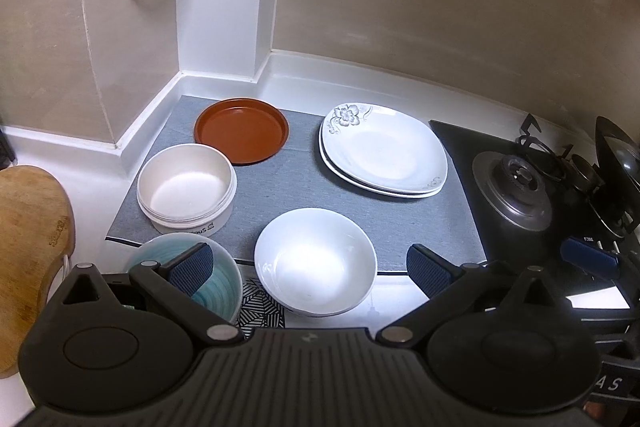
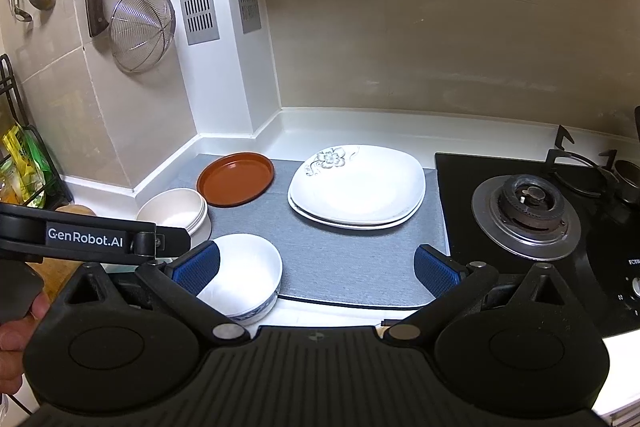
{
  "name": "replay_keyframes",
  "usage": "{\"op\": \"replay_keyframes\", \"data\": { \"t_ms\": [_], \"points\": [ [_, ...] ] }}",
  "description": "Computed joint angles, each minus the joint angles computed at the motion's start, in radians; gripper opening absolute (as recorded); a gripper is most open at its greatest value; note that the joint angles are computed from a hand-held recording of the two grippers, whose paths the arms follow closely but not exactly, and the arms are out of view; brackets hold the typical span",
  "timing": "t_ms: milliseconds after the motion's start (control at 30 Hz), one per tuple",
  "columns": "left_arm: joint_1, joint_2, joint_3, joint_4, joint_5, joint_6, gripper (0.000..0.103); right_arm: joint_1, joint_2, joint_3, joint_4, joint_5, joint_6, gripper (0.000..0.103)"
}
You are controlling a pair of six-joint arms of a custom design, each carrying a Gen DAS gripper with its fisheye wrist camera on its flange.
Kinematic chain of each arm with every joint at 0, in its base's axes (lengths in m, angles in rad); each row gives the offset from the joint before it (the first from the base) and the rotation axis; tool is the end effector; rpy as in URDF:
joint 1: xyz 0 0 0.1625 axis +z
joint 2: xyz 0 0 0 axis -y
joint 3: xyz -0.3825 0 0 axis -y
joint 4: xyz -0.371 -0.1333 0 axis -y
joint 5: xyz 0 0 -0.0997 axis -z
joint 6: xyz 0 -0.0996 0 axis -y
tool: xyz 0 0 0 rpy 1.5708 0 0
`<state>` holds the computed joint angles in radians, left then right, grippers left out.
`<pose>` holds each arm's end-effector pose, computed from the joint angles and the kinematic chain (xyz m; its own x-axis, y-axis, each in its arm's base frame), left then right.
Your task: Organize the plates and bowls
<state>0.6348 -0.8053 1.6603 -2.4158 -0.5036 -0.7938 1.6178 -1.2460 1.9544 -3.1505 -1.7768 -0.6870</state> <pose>-0.3585 -0.5380 0.1093 -0.7698 -0.1467 -0.6212 0.3655 0.6965 -0.6175 0.1383 -0.5367 0.2971 -0.7425 -0.3226 0.5871 -0.6482 0.5672 -0.5081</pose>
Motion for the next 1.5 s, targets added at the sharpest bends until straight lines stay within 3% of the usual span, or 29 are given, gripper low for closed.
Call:
{"op": "replay_keyframes", "data": {
  "t_ms": [933, 1500],
  "points": [
    [0.033, -0.088, 0.065, -0.016, 0.008, -0.01, 0.103, 0.054, 0.072, -0.035, -0.017, -0.026, 0.001, 0.103],
    [0.047, -0.135, 0.085, -0.109, -0.025, 0.144, 0.103, 0.088, 0.087, -0.023, -0.122, -0.065, 0.022, 0.103]
  ]
}}
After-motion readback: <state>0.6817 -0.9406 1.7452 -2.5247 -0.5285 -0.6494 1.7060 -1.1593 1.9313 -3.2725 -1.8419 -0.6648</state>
